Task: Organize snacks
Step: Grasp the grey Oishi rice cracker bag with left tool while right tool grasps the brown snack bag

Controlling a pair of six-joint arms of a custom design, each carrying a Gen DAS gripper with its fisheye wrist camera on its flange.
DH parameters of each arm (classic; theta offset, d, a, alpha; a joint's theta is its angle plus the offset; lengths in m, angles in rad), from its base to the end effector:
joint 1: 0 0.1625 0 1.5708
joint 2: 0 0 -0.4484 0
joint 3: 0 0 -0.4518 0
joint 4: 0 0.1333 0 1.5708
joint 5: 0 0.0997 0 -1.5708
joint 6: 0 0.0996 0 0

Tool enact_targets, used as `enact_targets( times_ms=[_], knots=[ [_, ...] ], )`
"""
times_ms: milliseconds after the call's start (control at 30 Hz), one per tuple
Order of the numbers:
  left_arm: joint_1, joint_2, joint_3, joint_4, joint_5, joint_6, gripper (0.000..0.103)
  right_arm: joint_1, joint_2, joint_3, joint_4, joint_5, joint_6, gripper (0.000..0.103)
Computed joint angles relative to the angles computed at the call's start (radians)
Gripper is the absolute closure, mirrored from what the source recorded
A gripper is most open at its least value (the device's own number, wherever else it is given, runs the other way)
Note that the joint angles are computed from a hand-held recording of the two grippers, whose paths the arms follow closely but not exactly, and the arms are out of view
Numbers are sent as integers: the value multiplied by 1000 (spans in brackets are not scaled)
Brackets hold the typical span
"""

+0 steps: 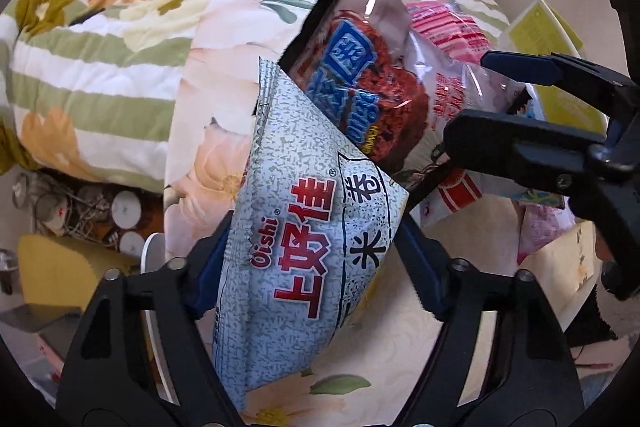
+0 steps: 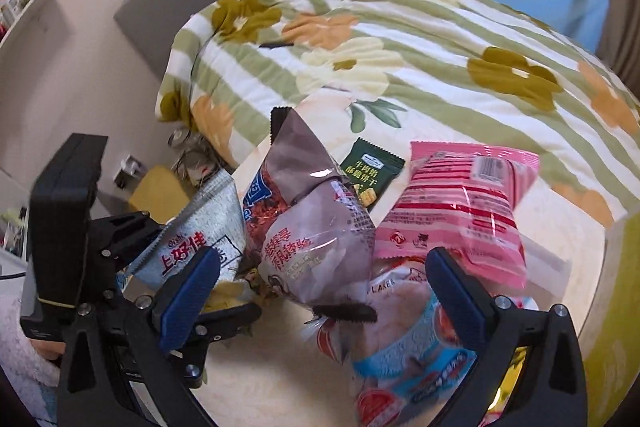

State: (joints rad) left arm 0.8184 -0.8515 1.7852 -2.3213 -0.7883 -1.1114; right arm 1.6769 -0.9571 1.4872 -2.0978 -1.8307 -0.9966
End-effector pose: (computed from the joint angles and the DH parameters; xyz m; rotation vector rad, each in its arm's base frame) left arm -0.2952 -0.6131 0.0490 -0.3462 2.4277 -0.6773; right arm 0.1863 -0.7318 0.2041 1.5215 -2.4731 -0.1675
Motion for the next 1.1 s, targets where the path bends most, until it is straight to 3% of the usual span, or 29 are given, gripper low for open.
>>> enact_targets(
  times_ms=[100, 533, 733, 1000, 1100],
  knots=[
    [-1, -12, 16, -6, -5, -43, 47, 4, 18, -17, 21, -8, -25, 1],
    [-32, -55, 82, 16, 5, -196, 50, 21, 75, -49, 72, -61, -84, 10],
    [-46, -62, 90, 31, 20, -224, 52, 29, 94, -54, 81, -82, -71, 27],
    [-62, -78, 100, 29, 33, -225, 54, 30, 74, -33, 58, -67, -39, 44],
    [-77, -88, 99, 44, 45, -218, 54, 30, 58, -27, 57, -45, -8, 46]
  ],
)
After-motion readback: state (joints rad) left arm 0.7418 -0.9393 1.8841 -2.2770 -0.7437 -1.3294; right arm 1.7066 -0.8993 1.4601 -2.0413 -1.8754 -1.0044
